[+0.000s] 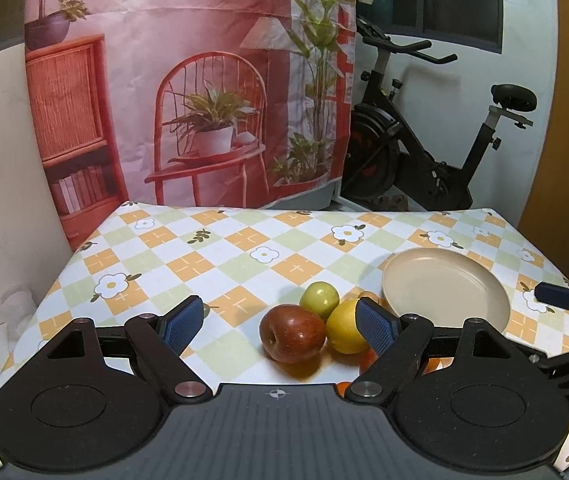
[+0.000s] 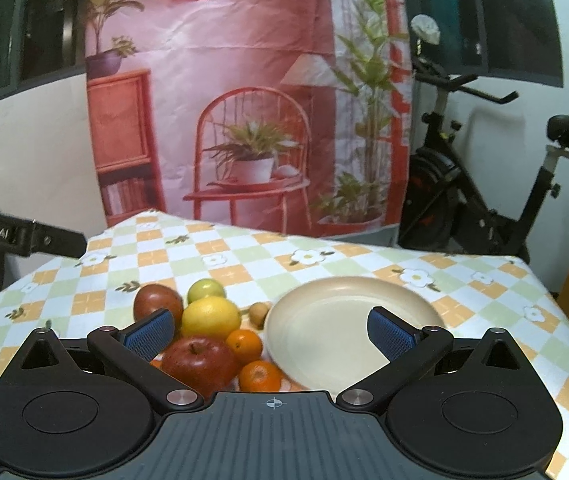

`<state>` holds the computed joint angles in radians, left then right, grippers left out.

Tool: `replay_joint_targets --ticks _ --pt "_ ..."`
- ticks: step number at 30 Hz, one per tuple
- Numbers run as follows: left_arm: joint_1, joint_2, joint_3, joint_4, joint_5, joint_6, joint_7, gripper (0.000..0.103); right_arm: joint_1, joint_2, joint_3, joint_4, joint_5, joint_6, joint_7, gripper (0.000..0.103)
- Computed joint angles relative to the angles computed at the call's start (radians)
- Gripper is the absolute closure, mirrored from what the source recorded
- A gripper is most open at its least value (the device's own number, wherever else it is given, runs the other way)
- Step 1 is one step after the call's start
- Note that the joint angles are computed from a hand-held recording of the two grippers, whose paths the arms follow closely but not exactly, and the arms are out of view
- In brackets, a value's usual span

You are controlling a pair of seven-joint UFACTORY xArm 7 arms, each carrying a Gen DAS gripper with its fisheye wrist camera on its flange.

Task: Organize fruits
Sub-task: 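Move both tools toward the fruit pile beside the beige plate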

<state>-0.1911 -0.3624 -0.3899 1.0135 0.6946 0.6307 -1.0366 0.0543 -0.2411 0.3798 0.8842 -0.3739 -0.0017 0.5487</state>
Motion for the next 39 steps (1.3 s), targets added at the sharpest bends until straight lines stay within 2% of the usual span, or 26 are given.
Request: replay_joint_targets --ticks 3,7,12,15,19,23,28,30,34,37,39 --pt "-0.017 0.016 0.025 0.0 -0.041 -0.021 0.038 0.023 0.103 0.018 -0.08 0.001 0.06 0.015 -0.083 0.001" --pt "-0.024 0.043 0.036 0.008 -0.076 -0.013 0.058 0.033 0.253 0.045 -0.196 0.01 0.207 0.047 -0.23 0.007" --pt "-0.031 0.055 0.05 0.01 -0.085 -0.023 0.079 0.034 0.408 0.065 -0.316 0.027 0.471 0.091 -0.467 0.007" --pt "-0.036 0.062 0.054 0.015 -0.091 -0.02 0.09 0.034 0.402 0.077 -0.307 0.036 0.537 0.102 -0.528 0.006" --pt "-0.046 0.073 0.064 0.015 -0.115 -0.028 0.117 0.034 0.36 0.084 -0.274 0.038 0.556 0.101 -0.522 0.001" --pt "-0.051 0.078 0.075 0.016 -0.134 -0.023 0.128 0.034 0.353 0.096 -0.274 0.05 0.603 0.129 -0.544 0.0" --pt "-0.047 0.052 0.087 -0.029 -0.171 -0.094 0.123 0.036 0.373 0.097 -0.282 0.057 0.675 0.147 -0.639 0.001" --pt "-0.035 0.042 0.068 -0.048 -0.138 -0.117 0.121 0.042 0.365 0.095 -0.271 0.057 0.671 0.158 -0.644 0.001" --pt "-0.047 0.032 0.077 -0.083 -0.182 -0.175 0.17 0.042 0.343 0.088 -0.248 0.047 0.634 0.16 -0.625 0.001" --pt "-0.02 0.028 0.054 -0.095 -0.17 -0.196 0.14 0.042 0.343 0.078 -0.242 0.031 0.608 0.136 -0.624 0.002" --pt "-0.01 0.027 0.048 -0.107 -0.179 -0.212 0.109 0.042 0.367 0.074 -0.256 0.027 0.628 0.131 -0.659 0.005"
